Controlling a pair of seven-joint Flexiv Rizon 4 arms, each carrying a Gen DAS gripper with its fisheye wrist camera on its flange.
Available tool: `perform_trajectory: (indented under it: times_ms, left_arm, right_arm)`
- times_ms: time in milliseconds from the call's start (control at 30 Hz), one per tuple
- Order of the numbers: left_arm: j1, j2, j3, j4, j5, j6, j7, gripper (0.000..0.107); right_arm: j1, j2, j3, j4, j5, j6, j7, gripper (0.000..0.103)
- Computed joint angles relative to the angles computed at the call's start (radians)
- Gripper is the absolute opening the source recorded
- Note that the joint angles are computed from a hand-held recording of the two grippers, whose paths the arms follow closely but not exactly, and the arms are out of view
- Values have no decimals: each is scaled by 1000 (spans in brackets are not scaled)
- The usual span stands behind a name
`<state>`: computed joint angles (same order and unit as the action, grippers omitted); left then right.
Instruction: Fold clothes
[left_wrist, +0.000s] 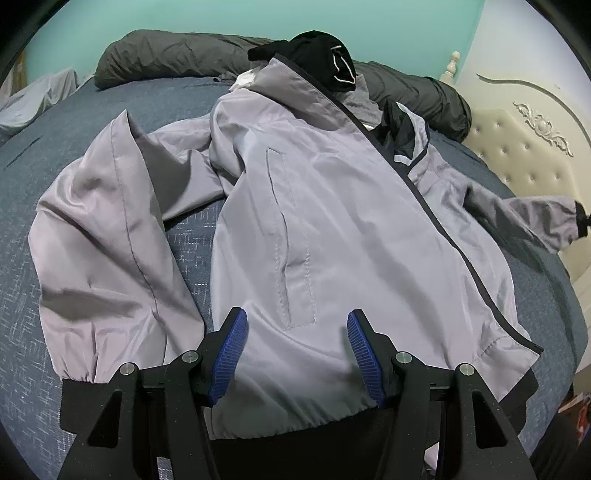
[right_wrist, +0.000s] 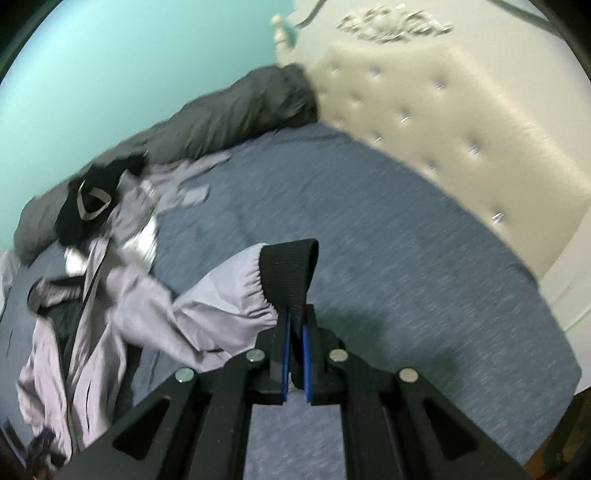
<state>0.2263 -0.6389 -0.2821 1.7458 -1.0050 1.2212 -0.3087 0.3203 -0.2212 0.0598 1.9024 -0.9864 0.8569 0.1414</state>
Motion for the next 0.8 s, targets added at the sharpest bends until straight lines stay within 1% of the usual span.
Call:
perform_trajectory:
  times_ms: [133, 267, 333, 400, 433, 467, 500, 533, 567, 600, 633, 700, 800]
  left_arm:
    - [-7, -6, 9, -9, 17, -1, -13, 61]
    - [-7, -11, 10, -14, 34, 3, -26, 61]
    - [-6, -15, 12, -18, 45, -1, -38, 61]
    - [-5, -20, 16, -27, 58, -13, -56, 61]
    - [-4, -22, 16, -31, 63, -16, -63, 61]
    - [-3, -22, 13, -32, 64, -13, -65, 61]
    - [-1, -22, 11, -33, 66, -11, -66, 61]
    - [0, -22, 10, -34, 68, -10, -68, 61]
    - [2, -23, 9, -35, 70, -10, -69, 61]
    - [2, -22, 10, -35, 74, -10, -73, 61]
    - [3, -22, 11, -35, 78, -10, -76, 61]
    - [6, -21, 17, -40, 90, -26, -91, 61]
    - [8, -14, 32, -45, 114, -53, -110, 61]
  right_arm:
    - [-22, 25, -16, -8, -28, -56, 4, 5]
    - [-38, 2, -17, -33, 19, -138, -41, 5]
    - [-45, -10, -19, -30, 53, -161, -23, 7]
    - [-45, -15, -20, -18, 72, -183, 22, 10]
    - [-40, -22, -19, -17, 70, -194, 33, 17]
    - [-34, -29, -18, -16, 67, -202, 41, 29]
    - [-30, -33, -17, -14, 58, -206, 37, 36]
    - [-17, -38, -16, -16, 34, -228, 40, 47]
    - [-1, -44, -16, -19, 9, -254, 44, 49]
    - [-2, -47, -15, -14, -7, -228, 53, 49]
    - [-13, -49, -13, 0, -19, -154, 71, 49]
    - [-28, -77, 0, 13, 2, 32, 80, 49]
    - [-2, -142, 9, -9, 50, 200, 35, 49]
